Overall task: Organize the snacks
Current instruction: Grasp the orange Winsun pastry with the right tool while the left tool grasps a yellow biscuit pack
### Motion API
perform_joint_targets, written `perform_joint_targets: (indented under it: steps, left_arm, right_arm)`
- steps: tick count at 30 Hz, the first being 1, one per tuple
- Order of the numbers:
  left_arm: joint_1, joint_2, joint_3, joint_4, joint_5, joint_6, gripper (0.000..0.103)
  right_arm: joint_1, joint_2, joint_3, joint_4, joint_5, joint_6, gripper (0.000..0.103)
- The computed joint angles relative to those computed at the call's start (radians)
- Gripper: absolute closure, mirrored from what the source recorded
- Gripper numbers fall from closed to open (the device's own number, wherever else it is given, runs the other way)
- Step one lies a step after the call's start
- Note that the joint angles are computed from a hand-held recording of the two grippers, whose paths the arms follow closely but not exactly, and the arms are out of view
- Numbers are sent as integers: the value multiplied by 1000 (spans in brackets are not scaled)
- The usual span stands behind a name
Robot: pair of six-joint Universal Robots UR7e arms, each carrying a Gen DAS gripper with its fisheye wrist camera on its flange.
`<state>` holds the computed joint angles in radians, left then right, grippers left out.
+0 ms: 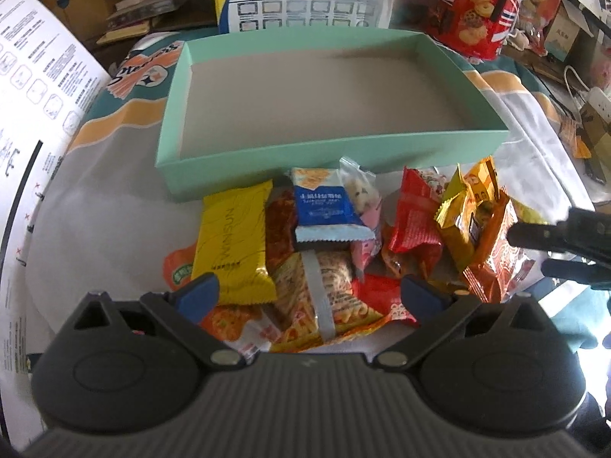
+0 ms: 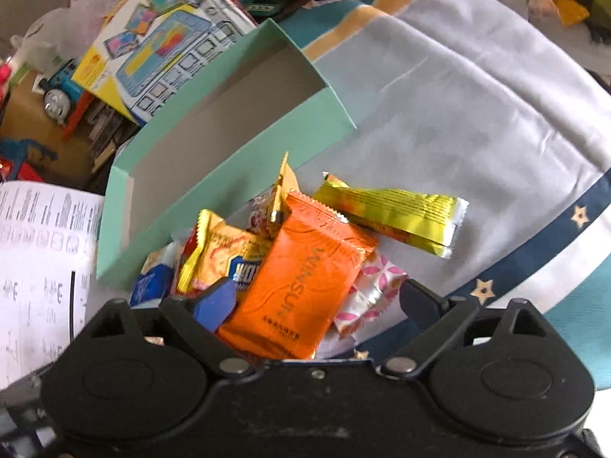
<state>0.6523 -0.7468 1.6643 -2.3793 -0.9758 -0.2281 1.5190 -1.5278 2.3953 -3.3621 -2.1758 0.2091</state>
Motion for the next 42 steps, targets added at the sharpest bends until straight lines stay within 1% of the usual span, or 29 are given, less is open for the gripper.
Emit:
perform_joint_targets:
  steps: [4,6,8,10,12,13,14,15,16,18,21,23,25,26,27,29,31,33,34,36,37,38,40,41,42]
  left_arm:
    - [-1,12,-11,5,-2,17,0]
    - [-5,24,-22,6,1,37,0]
    - [-9,39,-38,4,-2,61,0]
    - [-15,58,-58,0,-6,98,0]
    - [-24,81,-80,-5,-8,155,0]
    - [-30,92,-89,-12,-10,194,0]
    - [-37,106,-102,-18,-12,253,0]
    - [-44,120,-115,-23,-15,315,0]
    - [-51,134,-128,-29,-18,380,0]
    - [-65,167,-150,-51,-28,535,0]
    - [-83,221,-173,-93,-30,747,0]
    - [-89,248,-189,-86,-49,827,0]
    - [-93,271,-201,-74,-75,898,1]
    - [-94,276,-197,-77,-87,932,4]
    - [-96,285,-197,-72,-90,962,11]
    - [-96,296,-207,-28,-80,963,20]
    - [-88,291,-213,13,-93,929,22]
    - [-81,268,-196,32,-116,895,26]
    - [-78,254,-186,42,-123,866,26]
    - [-73,230,-164,52,-134,813,30]
    - [-71,220,-150,47,-138,792,30]
    - [-69,207,-133,45,-142,756,32]
    - [-64,187,-114,44,-151,703,32]
    - [-66,180,-111,49,-155,681,33]
    - [-62,171,-105,63,-172,648,37]
  right_arm:
    - [-40,19,-2,-16,59,-1,8]
    - [-45,36,0,-44,61,-16,13]
    - [-47,41,7,-76,72,-53,44]
    - [-51,22,9,-58,77,-54,47]
    - [-62,-10,19,-32,93,-57,53]
    - [-64,-25,23,-13,88,-62,71]
    - [-74,-52,33,10,105,-68,73]
    - [-86,-79,44,33,128,-68,73]
    - [-91,-99,54,51,133,-69,73]
    - [-98,-121,68,55,125,-94,73]
    - [-119,-153,84,69,140,-96,73]
    - [-117,-153,88,49,117,-111,73]
    - [-132,-179,102,49,123,-123,73]
    - [-140,-191,105,54,132,-120,73]
    - [-144,-196,105,59,135,-118,72]
    - [-151,-208,111,59,146,-114,71]
    - [-158,-218,114,69,174,-102,69]
    - [-156,-215,114,71,186,-94,64]
    - [-150,-212,114,74,180,-90,58]
    - [-116,-181,104,55,134,-94,42]
    - [-92,-157,97,31,97,-103,28]
    - [-63,-126,90,-3,52,-111,19]
    - [-25,-81,77,-52,6,-128,17]
    - [-11,-62,64,-52,-9,-131,17]
    - [0,-43,50,-44,-30,-129,17]
